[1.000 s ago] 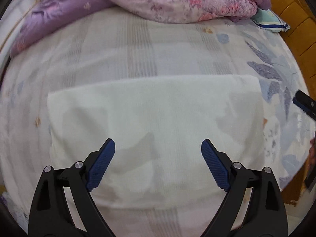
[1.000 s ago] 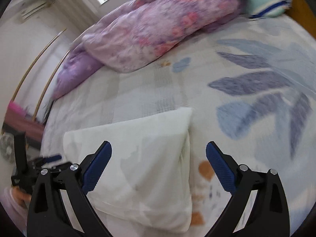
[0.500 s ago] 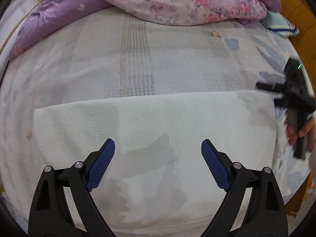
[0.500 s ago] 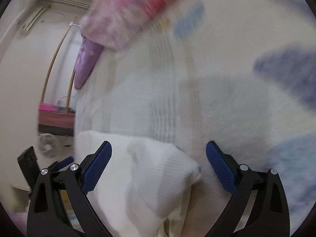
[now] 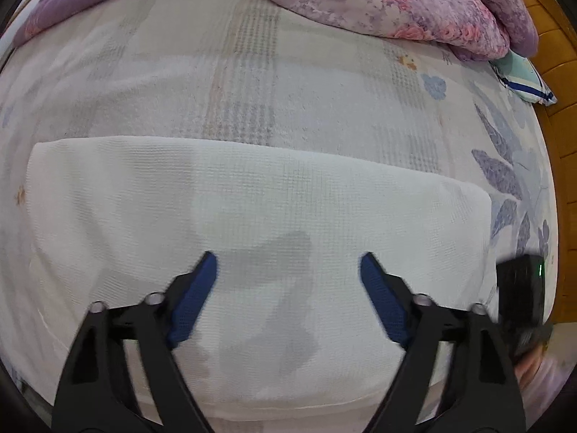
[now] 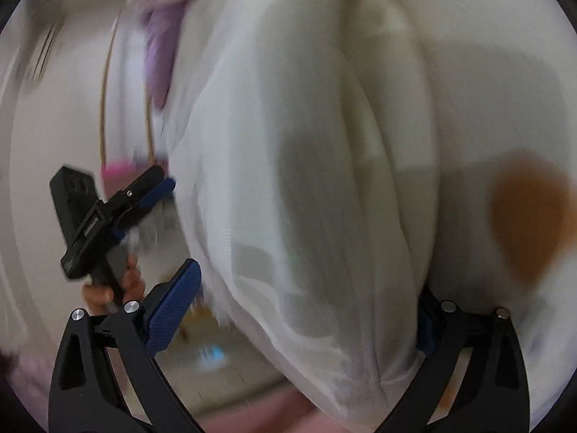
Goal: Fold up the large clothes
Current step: 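Grasp the jacket edge with the right tool while the left tool pinches the middle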
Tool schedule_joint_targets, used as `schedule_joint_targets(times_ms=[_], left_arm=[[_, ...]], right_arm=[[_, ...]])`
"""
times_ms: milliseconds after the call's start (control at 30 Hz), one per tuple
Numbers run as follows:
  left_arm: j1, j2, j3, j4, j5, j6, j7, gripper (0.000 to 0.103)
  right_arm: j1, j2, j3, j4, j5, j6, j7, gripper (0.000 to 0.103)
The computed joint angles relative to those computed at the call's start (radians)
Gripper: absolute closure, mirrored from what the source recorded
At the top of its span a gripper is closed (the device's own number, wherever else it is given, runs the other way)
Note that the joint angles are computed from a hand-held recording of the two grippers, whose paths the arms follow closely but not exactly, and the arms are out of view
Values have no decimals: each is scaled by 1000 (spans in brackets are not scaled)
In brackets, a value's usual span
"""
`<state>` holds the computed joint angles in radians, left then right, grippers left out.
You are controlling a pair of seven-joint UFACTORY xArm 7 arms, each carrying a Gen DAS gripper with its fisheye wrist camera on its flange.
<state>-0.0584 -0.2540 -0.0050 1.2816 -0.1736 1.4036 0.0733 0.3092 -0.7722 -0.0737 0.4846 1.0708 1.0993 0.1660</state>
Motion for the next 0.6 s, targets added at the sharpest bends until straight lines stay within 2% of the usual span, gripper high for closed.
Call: schedule_joint_targets(times_ms=[33,67,133,200,233,267,367,467,500,567,600], left_arm=[[-1,22,-5,24,13,14,-3,44],[-3,49,-7,52,17,26,-1,63],[-2,108,-5,111,1,64,-8,70],[2,179,-1,185,-32,101,-24,78],[4,207,-3,216,-38,116,-26,95],[2,256,-10,275,-22,144,-40,101],[1,365,-20,386,9,197,-77,103],[-10,507,-31,485,71,305,-95,103],[-16,539,-35,478,91,319,-84,102],[-26,551,-39,470,116,294,-67,100],[-30,577,-41,507,125,325,-58,100]], right_arm=[[-31,-42,58,-7,-44,-5,90,32],[-62,-74,107,-2,-115,0,192,49],[-68,-152,131,-47,-131,-49,360,60],[-74,-196,160,-62,-151,-71,481,65],[-69,-192,167,-47,-182,-69,505,66],[-66,-172,178,-15,-230,-55,528,66],[-50,-113,201,52,-322,-30,609,64],[-21,-65,207,71,-354,-49,660,61],[-8,-52,202,77,-367,-54,662,60],[20,-20,192,86,-380,-79,663,57],[31,-14,185,86,-386,-85,665,56]])
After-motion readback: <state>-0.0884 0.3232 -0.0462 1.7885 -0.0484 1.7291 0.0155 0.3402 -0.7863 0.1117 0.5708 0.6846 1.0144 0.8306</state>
